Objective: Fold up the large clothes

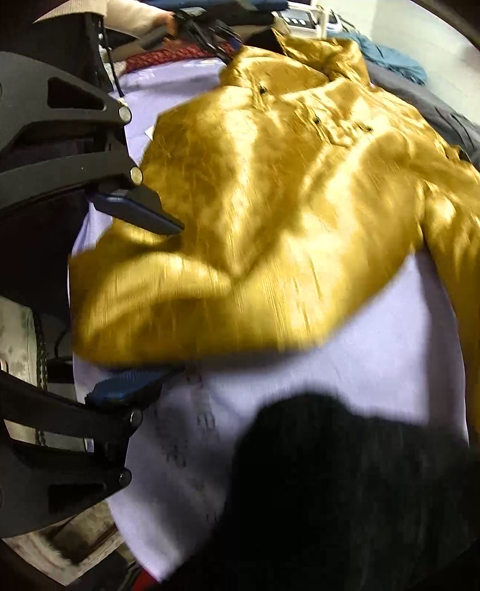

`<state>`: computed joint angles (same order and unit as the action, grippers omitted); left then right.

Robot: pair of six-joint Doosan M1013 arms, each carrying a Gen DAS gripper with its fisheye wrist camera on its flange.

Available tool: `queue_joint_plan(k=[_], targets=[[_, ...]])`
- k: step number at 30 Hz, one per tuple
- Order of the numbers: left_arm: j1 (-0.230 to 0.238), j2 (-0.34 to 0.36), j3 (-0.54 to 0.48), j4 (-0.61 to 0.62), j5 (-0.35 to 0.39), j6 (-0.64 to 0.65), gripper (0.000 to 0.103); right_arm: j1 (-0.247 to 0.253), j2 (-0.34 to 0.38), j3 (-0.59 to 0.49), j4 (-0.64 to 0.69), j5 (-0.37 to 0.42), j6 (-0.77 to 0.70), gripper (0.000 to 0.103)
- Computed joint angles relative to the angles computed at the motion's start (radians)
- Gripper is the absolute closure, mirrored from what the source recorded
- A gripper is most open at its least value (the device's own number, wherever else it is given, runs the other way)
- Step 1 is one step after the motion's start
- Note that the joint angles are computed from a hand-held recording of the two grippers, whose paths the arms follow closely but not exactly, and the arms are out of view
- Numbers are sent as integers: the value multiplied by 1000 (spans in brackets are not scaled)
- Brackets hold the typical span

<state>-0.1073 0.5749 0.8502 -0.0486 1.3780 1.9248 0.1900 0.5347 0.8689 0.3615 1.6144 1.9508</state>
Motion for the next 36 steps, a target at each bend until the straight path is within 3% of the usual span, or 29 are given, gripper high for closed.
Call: queue_joint_plan(k=[1,2,3,4,6,10,13,14,16,21,24,26,28,30,32,35,36], targets=[[-8,18,-32,2,30,3,42,7,9,-16,9,9,-12,65],[-11,38,-70,-9,72,6,65,8,10,-22,28,11,-20,72],[-10,65,-126,-23,136,-4,81,2,3,-17,70,-8,-15,83],[-6,89,-182,-45,190,-29,87,-5,-6,-10,109,-35,-10,88],[19,121,-291,-135,268,-100,91,-20,-27,-3,188,-108,-1,91],[91,135,-440,-352,336,-244,93,-67,-86,16,355,-277,-27,92],[138,102,-424,-407,336,-338,93,-113,-123,65,494,-393,-62,92],[151,80,-382,-403,336,-365,93,-121,-120,57,507,-382,-64,92],[157,42,-292,-354,345,-374,93,-114,-77,-22,431,-251,-69,91],[143,-39,-24,-226,314,-422,92,-10,114,-277,183,191,-21,89],[112,-64,100,-90,288,-420,87,57,176,-325,15,350,-84,89],[114,-67,129,-89,284,-432,81,83,184,-313,-56,387,-128,83],[115,-71,136,-72,273,-444,64,94,172,-284,-97,380,-156,63],[116,-70,121,-50,286,-441,54,97,170,-290,-126,399,-139,50],[112,-67,95,-3,294,-430,50,89,165,-306,-146,403,-125,50],[90,-73,48,97,266,-399,44,86,192,-421,-212,421,-120,49],[81,-74,33,127,249,-390,35,88,214,-489,-234,416,-113,47]])
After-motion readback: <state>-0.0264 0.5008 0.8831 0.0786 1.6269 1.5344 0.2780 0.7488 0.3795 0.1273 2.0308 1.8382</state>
